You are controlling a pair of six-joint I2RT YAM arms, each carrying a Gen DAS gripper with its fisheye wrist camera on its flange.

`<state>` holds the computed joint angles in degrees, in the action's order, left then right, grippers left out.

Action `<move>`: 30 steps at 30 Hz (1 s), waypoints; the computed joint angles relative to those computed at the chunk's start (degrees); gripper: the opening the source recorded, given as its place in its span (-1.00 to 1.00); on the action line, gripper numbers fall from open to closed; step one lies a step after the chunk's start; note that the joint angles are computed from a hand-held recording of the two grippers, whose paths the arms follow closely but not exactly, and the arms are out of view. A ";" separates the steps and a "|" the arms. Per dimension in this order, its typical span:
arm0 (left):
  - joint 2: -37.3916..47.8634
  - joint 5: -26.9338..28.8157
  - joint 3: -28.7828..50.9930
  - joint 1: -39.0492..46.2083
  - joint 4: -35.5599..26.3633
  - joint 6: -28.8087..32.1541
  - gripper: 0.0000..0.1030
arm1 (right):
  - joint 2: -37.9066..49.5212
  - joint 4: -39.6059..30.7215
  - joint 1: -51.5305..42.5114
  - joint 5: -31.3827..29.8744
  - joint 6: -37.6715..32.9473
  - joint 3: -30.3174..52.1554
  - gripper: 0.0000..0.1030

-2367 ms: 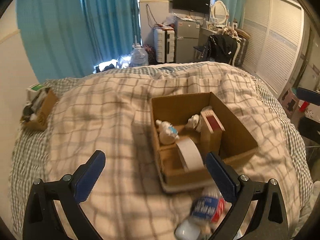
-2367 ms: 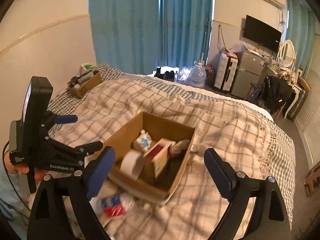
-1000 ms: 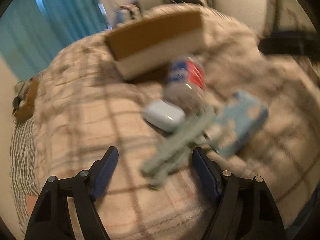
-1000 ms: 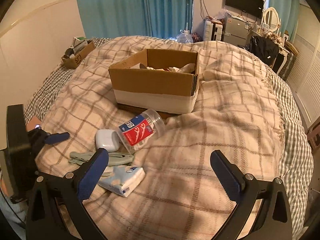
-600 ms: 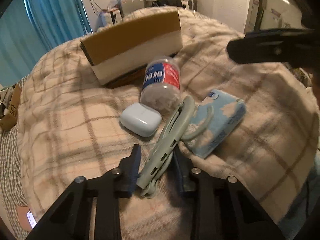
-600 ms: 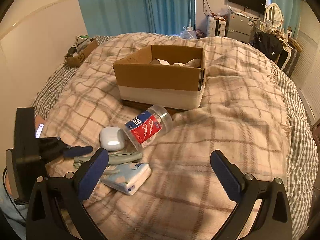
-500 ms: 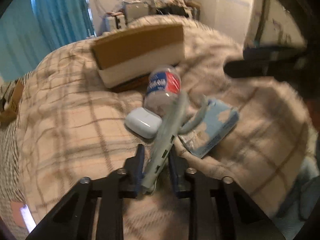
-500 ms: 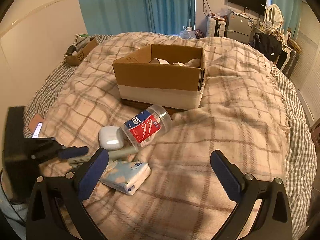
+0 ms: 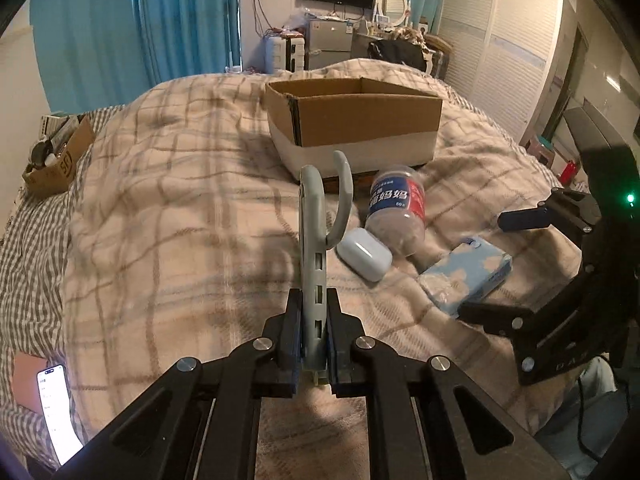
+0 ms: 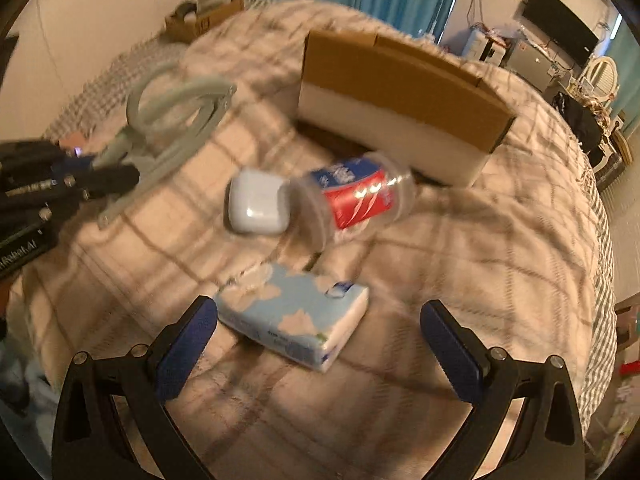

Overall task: Organize objects
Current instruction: 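Grasp the blue-white tissue pack with the right gripper while the left holds the clip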

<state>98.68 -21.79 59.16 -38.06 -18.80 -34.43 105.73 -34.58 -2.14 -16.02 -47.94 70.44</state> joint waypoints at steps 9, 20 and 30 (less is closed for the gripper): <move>0.69 0.12 0.48 0.02 0.16 -0.11 -0.82 | 1.00 2.59 1.70 2.72 -0.81 -2.44 0.62; 0.53 -4.03 3.35 -0.37 -2.32 -2.65 -0.81 | -4.35 1.16 -1.41 -5.57 -1.33 -1.97 -0.03; 0.67 -0.90 4.29 1.13 -0.96 -3.00 -0.81 | 0.90 -3.63 -1.71 -8.16 2.69 5.98 -0.24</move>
